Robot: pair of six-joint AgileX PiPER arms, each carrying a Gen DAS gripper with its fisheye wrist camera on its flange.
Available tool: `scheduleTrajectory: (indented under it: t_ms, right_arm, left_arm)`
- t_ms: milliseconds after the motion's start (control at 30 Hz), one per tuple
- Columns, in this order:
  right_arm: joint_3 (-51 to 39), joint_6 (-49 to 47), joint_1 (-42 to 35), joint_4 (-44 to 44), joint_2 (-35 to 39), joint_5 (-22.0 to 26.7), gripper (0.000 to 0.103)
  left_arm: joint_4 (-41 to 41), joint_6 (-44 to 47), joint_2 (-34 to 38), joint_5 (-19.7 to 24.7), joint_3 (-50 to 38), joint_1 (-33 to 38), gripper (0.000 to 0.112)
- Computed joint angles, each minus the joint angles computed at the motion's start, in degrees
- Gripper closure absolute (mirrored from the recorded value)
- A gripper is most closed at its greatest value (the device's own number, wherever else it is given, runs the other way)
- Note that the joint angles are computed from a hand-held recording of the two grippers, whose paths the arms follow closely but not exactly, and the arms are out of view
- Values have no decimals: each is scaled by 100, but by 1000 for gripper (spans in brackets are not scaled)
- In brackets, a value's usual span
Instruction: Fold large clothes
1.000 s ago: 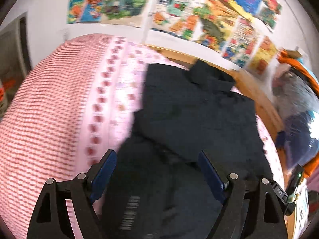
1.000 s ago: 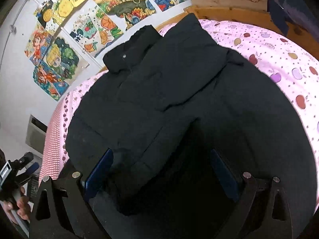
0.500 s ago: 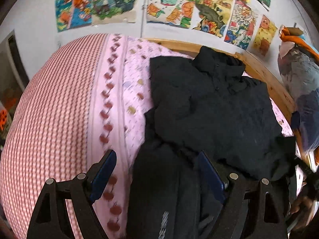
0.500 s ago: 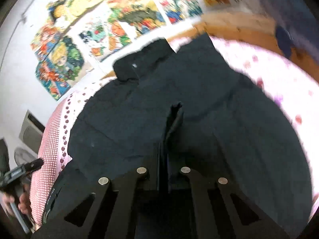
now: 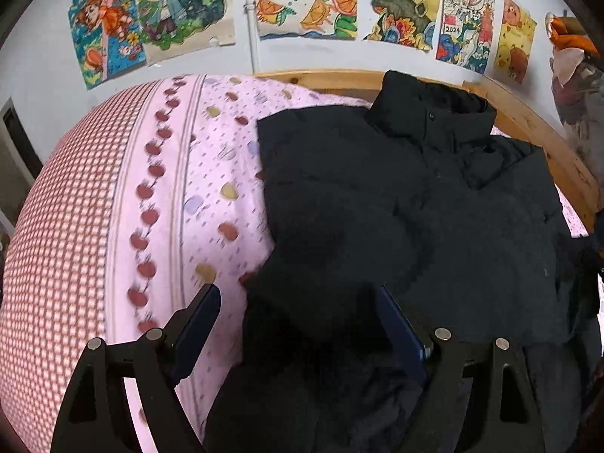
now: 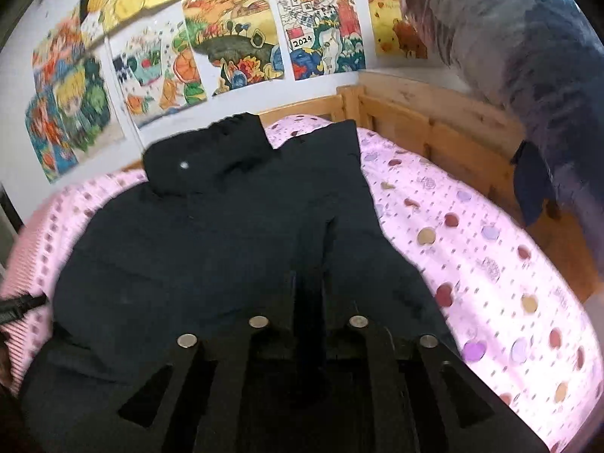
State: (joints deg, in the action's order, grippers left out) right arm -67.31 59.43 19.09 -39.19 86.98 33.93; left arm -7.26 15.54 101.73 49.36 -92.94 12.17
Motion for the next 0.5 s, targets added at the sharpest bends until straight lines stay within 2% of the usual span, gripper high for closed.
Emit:
scheduleTrajectory:
  t_ms: [100,167,267,367,467,500]
  right_arm:
    - [-58,916,408,-1116,108,106,40]
    - [-226,674,530,-1054,241,75,38]
    - [-633,-361,556,-348,700,143,38]
    - [-803,-879,483,237,1097,278,38]
    - [-769,-1085,275,707,1307,83,37]
    - [-758,-1108,243,783,1342,41,37]
  left_arm:
    - [245,-180,239,-143,-96,-186,29]
    - [675,-450,504,-21,-245,-358,29]
    - [789,-518,771,32,-271,-404,26]
    - [463,-451,1010,184,-411,-243,13]
    - [-140,-208,1447,733,-904,37,9]
    - [-319,-194,1643,1051,-1185,144,9]
